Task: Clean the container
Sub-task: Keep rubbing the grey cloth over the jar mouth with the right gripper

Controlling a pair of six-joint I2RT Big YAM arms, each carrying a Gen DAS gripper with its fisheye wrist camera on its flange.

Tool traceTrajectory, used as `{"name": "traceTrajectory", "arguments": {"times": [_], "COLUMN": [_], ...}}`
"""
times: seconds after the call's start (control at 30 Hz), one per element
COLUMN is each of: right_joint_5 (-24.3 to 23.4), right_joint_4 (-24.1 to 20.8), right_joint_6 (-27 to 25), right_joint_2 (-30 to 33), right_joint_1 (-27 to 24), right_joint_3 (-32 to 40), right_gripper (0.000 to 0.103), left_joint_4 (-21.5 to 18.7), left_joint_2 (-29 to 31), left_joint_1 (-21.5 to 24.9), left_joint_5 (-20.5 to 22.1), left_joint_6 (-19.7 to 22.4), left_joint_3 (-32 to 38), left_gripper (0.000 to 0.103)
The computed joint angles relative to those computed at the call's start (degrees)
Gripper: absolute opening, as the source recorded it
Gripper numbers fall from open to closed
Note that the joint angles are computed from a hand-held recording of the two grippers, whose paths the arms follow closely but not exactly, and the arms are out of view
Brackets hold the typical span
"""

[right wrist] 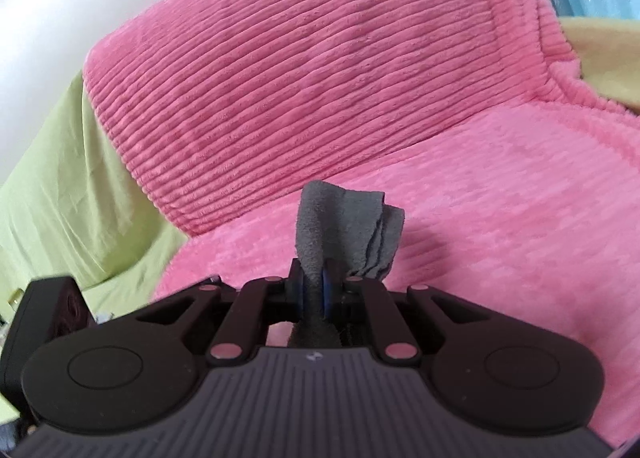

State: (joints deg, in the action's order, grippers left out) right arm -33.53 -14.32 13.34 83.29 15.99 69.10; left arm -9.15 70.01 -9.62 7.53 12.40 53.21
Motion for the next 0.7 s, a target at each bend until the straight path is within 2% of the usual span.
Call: {"name": "traceTrajectory", "arguments": {"times": [0.13,0.27,0.43,0.57,0.7], "right_joint_5": [-3.54,-7.62,-10.09,-9.50,-6.32], "right_joint_4": [-0.89,-4.30,-8.00,-8.66,-6.21], "right_joint_6": [-1.71,-6.24,-10.77,-12.54,-9.57], "right_joint_2": [0.68,-0.08,-2.23,-3.81,-4.50], "right_joint_1": [0.35,0.08,-1.40,-2.93,-3.57], "right_joint_3": [0.79,0.86,-0.32,-1.67,-2.86], "right_gripper": [0.007,0.007,0.007,0.007,0.006], "left_joint_4": [0.13,0.21,0.34,0.25,0.20], "left_joint_2": [-0.23,-0.35,-0.38,-0.10,-0.05], "left_joint_1": [-0.09,0.12,0.46,0.75,0.72], "left_joint_5": [-0.09,0.53,1.24,1.69,1.53], "left_joint_6": [0.75,1.22,1.37,0.82,0.63], "left_joint_3": [-0.29,-0.41,-0.44,-0.12,-0.01], "left_gripper": [0.086,0.086,0.086,0.086,0.086]}}
